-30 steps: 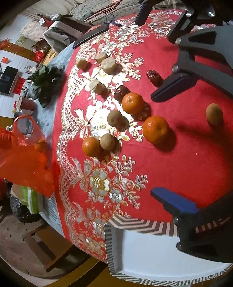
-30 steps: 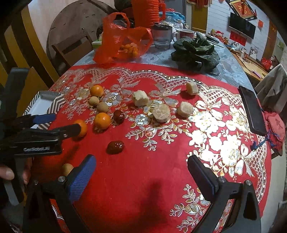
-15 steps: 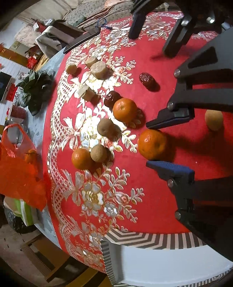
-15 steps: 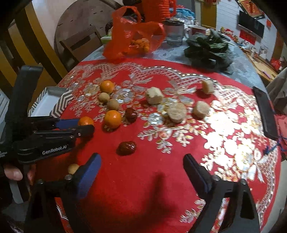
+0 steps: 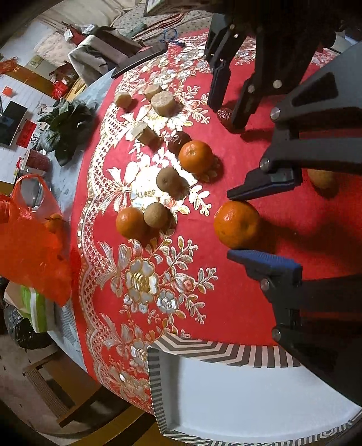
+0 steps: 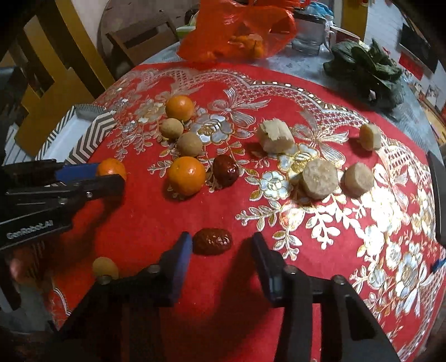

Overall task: Organize fruits
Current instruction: 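Grasp a red date with the right tool while the left tool lifts the mandarin, then carry both to the white tray, left tool releasing mandarin while right tool releases date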

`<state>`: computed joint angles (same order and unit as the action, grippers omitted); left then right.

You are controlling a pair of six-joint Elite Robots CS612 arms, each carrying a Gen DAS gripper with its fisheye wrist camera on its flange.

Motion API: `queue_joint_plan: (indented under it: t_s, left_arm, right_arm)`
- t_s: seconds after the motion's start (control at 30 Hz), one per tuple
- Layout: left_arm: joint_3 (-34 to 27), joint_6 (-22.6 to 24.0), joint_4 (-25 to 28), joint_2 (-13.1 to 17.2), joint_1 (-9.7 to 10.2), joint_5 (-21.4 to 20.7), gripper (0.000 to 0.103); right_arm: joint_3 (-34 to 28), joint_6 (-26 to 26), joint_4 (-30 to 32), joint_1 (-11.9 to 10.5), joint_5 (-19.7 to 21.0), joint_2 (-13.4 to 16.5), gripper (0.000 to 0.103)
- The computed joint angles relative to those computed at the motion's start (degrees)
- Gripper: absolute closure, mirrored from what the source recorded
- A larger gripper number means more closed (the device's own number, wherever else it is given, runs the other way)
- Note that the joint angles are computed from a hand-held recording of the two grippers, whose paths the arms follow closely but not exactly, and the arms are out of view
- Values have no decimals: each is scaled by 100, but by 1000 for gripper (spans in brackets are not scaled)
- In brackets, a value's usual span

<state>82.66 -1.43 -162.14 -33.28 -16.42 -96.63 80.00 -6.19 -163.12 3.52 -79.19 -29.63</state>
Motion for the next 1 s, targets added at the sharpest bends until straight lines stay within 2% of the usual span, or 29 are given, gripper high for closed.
queue_joint_plan:
  t_s: [0.03, 0.17, 0.37, 0.67, 1.0]
  left_arm:
    - [-3, -5, 6, -3, 3, -12, 68]
    - [16, -28, -7, -29, 23, -43, 68]
    - [72, -112, -99, -120, 85, -29, 68]
    - [193, -340, -286, -280, 280, 243, 68]
    - [272, -684, -255, -305, 611, 510, 68]
  right_arm:
    - [-13, -50, 35, 6, -21, 0, 71]
    - [11, -157, 48, 11, -50, -14, 71]
    - [61, -59, -46, -3, 314, -105, 71]
    - [-286, -386, -19, 270, 698, -48, 71]
    - [-772, -814, 306, 570, 955, 119, 70]
